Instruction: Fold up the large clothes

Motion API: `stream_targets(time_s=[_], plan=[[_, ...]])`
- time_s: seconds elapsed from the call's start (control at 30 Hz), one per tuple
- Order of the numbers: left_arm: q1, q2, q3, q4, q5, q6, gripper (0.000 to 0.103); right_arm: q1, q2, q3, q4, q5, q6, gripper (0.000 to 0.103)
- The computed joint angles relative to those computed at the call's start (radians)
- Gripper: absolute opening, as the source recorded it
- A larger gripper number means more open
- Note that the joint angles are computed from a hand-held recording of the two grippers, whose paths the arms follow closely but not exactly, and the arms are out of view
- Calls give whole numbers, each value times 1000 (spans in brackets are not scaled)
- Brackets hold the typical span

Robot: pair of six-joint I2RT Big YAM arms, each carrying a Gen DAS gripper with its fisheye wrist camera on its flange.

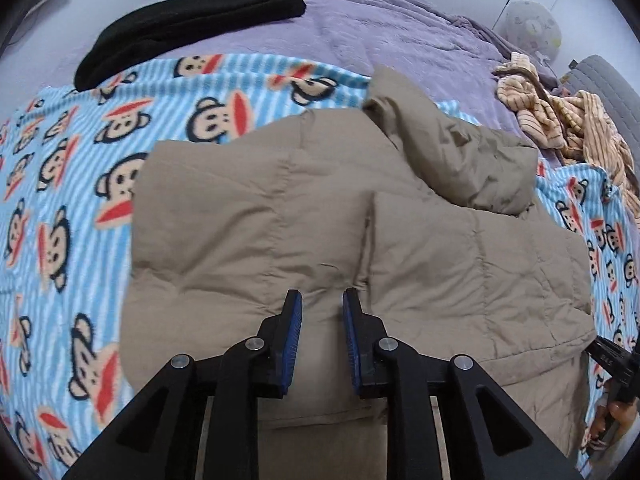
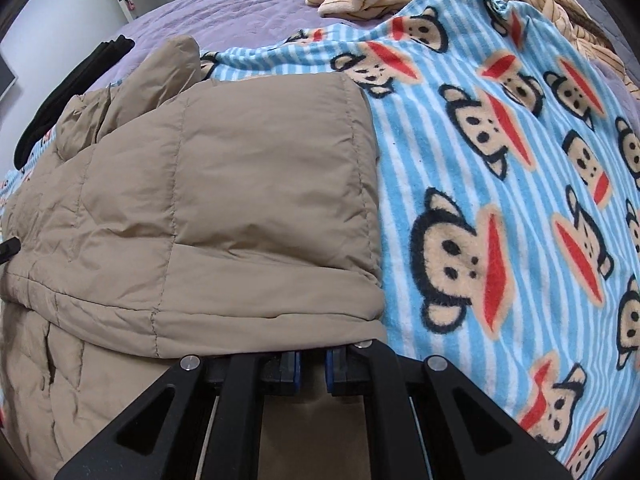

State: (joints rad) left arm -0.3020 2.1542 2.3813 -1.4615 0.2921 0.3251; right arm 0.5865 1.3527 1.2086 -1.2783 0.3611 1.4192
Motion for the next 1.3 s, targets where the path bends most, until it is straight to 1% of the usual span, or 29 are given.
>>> stream_targets(time_s=[0.03,0.17,0.23,0.3,0.33,0.37,0.4,0.43,0.5,0.53,0.57,0.6,0.67,0.73,0.8,0.87,1.0,1.07,1.13,1.2,1.27,1.3], plan=[[8,4,19,-10,8,-1,23,-2,-8,4,3,-20,-2,11],[19,-3,59,-43,55,6,23,34,-32,25,-12,-99,5,12],[13,-9,70,-60,85,18,23,75,-35,46,-44,-126,15,12],[-3,8,113,-102,133,2,23,108,-51,66,-56,-92,23,12],[-17,22,138,-123,153,-9,23,123,-66,77,-58,-42,23,12],[-33,13,119,-110,155,-19,23,124,-70,91,-72,0,18,12],[-49,3,90,-78,128,-22,23,113,-70,107,-90,41,5,12],[-68,-23,30,-27,78,-27,23,92,-71,112,-93,64,-12,12],[-93,-55,-71,69,-11,-23,23,31,-78,96,-51,65,-60,12],[-98,-54,-99,93,-38,-20,23,-2,-74,87,-28,65,-91,12],[-98,-42,-105,92,-43,-19,23,-29,-62,81,-19,57,-115,12],[-95,-35,-114,99,-28,-20,23,-50,-55,66,-1,38,-127,12],[-92,-44,-156,148,-8,-3,23,-80,-55,12,57,-12,-125,12],[-94,-49,-180,171,-5,5,23,-95,-51,-38,100,-38,-129,11],[-96,-58,-204,197,-10,10,23,-95,-51,-73,141,-29,-124,11],[-97,-72,-230,220,-16,19,23,-93,-42,-79,147,-9,-113,11],[-95,-99,-239,222,-44,47,23,-80,-11,-51,105,28,-126,11],[-86,-123,-255,225,-42,59,23,-67,2,-30,67,40,-122,11],[-73,-145,-275,222,-40,70,23,-51,0,-14,27,48,-107,11],[-64,-165,-303,232,-55,86,23,-34,-3,2,-14,56,-85,11],[-59,-178,-328,248,-90,101,23,-7,-6,19,-61,70,-52,12],[-57,-178,-330,243,-109,100,23,7,-7,27,-80,76,-38,12]])
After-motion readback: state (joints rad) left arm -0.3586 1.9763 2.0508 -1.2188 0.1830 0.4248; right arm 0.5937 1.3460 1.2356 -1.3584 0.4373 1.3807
